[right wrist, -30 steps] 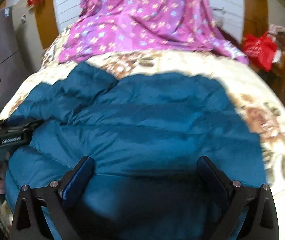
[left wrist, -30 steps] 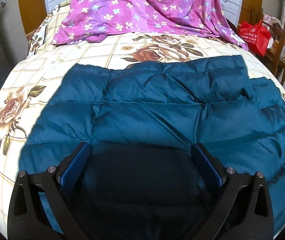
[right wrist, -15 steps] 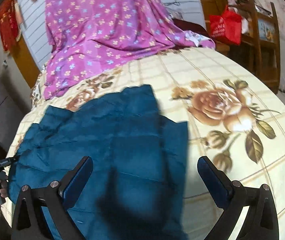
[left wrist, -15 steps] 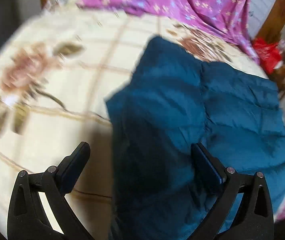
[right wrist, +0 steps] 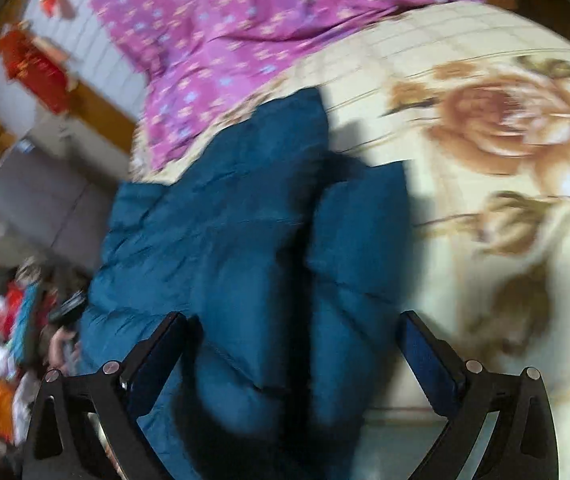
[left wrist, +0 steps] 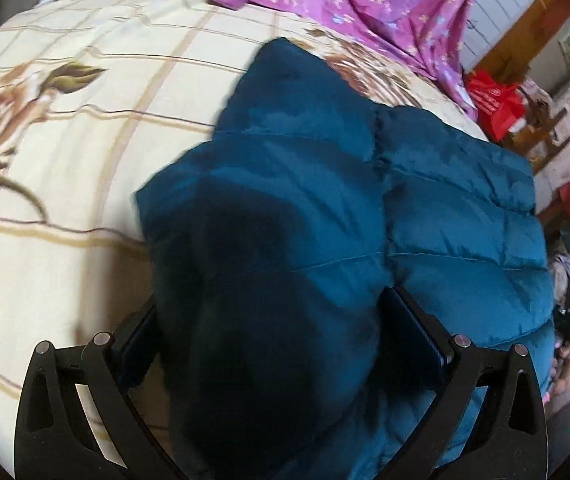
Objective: Fold large clothes
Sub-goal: 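Grasp the jacket hem with both grippers and fold it toward the collar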
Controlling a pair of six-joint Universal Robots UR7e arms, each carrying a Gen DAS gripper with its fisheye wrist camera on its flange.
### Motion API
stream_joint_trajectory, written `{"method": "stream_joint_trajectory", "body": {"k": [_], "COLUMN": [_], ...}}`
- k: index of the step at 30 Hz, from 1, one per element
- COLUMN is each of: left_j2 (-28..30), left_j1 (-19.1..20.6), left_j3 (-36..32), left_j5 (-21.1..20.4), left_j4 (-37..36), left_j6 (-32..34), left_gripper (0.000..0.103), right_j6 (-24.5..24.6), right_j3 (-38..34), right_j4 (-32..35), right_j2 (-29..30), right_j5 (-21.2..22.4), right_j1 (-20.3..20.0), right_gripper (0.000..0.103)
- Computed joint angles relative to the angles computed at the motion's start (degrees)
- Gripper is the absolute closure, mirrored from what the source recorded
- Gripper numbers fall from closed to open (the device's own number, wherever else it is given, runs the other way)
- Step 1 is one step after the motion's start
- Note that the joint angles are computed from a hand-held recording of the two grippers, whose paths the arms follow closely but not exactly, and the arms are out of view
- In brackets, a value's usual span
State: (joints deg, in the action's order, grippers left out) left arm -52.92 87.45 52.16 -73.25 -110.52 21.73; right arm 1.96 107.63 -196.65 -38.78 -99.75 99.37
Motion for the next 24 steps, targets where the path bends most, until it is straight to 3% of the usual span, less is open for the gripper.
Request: {"method": "stream_joint_trajectory", "body": {"k": [3, 4, 6, 8, 9, 11, 12, 14, 19, 24], "left_j2": [0.55, 0.56, 0.83, 0.80, 0.82, -0.37, -1.23, -2.42, -4.05, -7.46], "left_j1": [-0.10, -0.08, -0.01, 0.20, 0.14, -0.31, -0.72, -1.31, -2.19, -3.15], "left_j3": [-0.95, -0.86, -1.08, -1.22, -1.20, 1.20, 2.97, 5.81, 10.36, 15.73], "left_j5": [-1.29, -1.76, -2.76, -3.77, -3.90, -3.71, -2.95, -1.49, 0.75, 1.84], "left_j4": [1.41, 0.99, 0.56, 0.43, 0.34, -1.74, -3.39, -6.66, -13.83, -20.29], "left_j6": [-0.12, -0.12, 0.04, 0.02, 0.21, 1.63, 2.63, 3.62, 4.48, 4.43], "left_gripper": [0.001, 0.005, 0.019, 0.037, 0.042, 0.059, 0.062, 0.069, 0.077, 0.083], "right_j6": [-4.54, -5.06, -5.93, -7.51, -8.09, -9.05, -9.81, -11.50, -14.85, -17.89], "right_j3": [-0.95, -0.89, -1.06, -1.98, -2.54, -3.42, -3.57, -3.84, -4.65, -4.77], "right_j4": [1.96, 1.74, 1.92, 3.49, 4.39, 5.81, 6.25, 5.30, 0.53, -5.65], "right_j2": [0.43, 0.55, 0.67, 1.13, 1.40, 1.78, 1.84, 2.21, 3.51, 4.95], "right_j5": [5.46, 6.63, 9.07, 9.21, 8.67, 6.15, 4.94, 3.04, -6.58, -15.77], "right_j1": [-1.11, -1.37, -2.01, -1.72, -1.30, -0.23, 0.32, 1.34, 5.43, 9.87], "right_gripper": [0.000, 0.000, 0.000, 0.001, 0.003, 0.012, 0.016, 0.034, 0.058, 0.068]}}
